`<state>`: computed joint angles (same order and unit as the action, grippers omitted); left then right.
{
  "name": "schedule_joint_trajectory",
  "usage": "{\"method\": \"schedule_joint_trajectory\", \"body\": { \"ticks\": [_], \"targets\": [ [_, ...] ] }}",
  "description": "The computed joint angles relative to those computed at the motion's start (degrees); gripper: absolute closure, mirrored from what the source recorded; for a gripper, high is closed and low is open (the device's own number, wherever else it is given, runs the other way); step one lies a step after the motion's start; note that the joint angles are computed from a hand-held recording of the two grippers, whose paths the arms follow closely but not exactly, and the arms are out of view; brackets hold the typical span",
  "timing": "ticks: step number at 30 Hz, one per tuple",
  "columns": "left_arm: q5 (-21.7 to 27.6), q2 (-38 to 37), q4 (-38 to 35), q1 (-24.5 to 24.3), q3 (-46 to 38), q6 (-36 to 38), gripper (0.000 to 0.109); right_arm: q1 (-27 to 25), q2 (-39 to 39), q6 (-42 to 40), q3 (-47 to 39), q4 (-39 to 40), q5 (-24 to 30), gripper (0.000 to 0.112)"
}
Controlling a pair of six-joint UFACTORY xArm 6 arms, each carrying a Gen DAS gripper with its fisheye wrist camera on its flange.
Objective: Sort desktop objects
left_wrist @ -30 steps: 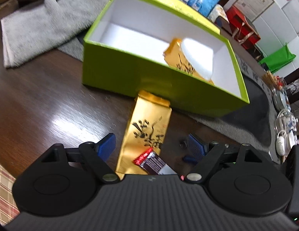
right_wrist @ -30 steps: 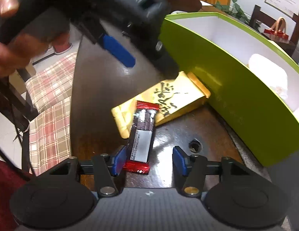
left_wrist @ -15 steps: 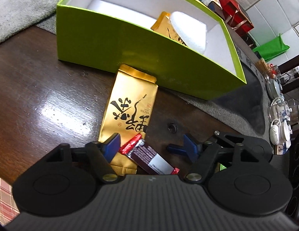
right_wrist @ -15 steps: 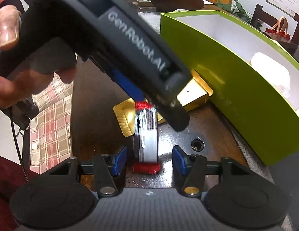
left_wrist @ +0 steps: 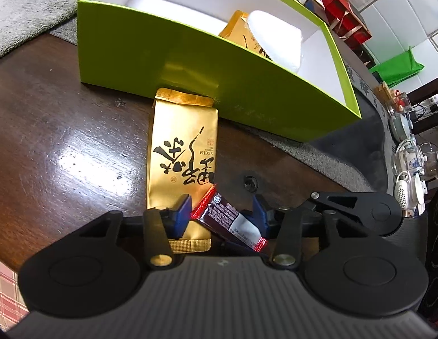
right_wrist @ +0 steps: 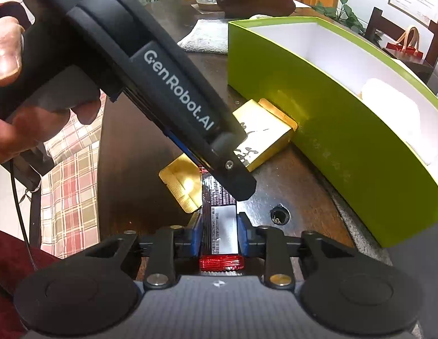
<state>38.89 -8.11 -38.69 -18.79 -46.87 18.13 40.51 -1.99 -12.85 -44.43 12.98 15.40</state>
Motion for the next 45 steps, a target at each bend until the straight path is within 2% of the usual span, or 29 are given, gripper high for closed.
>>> {"method": "schedule_joint_trajectory", "body": {
  "ticks": [5, 8, 15, 21, 26, 28, 36, 40, 45],
  "targets": [
    [0.85, -0.46, -0.09, 0.23, -0.51, -0.42, 0.075, -0.46, -0.93, 0.11, 0.64, 0.41, -0.09, 0.088],
    [1.32, -1.21, -0.63, 0.26, -1.00, -0.14, 0.078, -0.80, -2.51, -0.40, 1.53, 1.15, -0.32, 0.088],
    [0.77, -2.07, -1.10, -0.34, -6.21, 1.41, 0.078, -3.11, -6.72, 1.43, 0.94, -2.64, -0.78, 0.088],
    [-0.19, 3.09, -1.48, -0.32, -15.72, 3.25, 0.078, -6.62, -5.10, 5.27, -5.02, -8.36, -1.80, 0.088],
    [1.03, 10.43, 1.43, 0.38, -24.56, 1.47, 0.078, -9.21, 1.56, 6.86, -13.87, -10.24, -1.01, 0.088],
    [1.76, 13.67, 2.93, 0.96, -27.82, -0.16, 0.078, -9.67, 4.82, 5.62, -17.68, -8.62, 0.17, 0.088],
    [6.79, 25.44, 7.92, 3.97, -39.19, -4.40, 0.078, -11.11, 18.51, 1.99, -32.48, -2.02, 8.35, 0.088],
    [8.73, 28.64, 9.91, 4.88, -42.18, -5.21, 0.078, -11.56, 24.02, 1.84, -38.83, -1.11, 13.49, 0.088],
    [9.15, 29.66, 11.09, 5.25, -42.98, -4.59, 0.078, -12.07, 28.09, 1.40, -43.88, 0.49, 17.28, 0.088]
  ]
}}
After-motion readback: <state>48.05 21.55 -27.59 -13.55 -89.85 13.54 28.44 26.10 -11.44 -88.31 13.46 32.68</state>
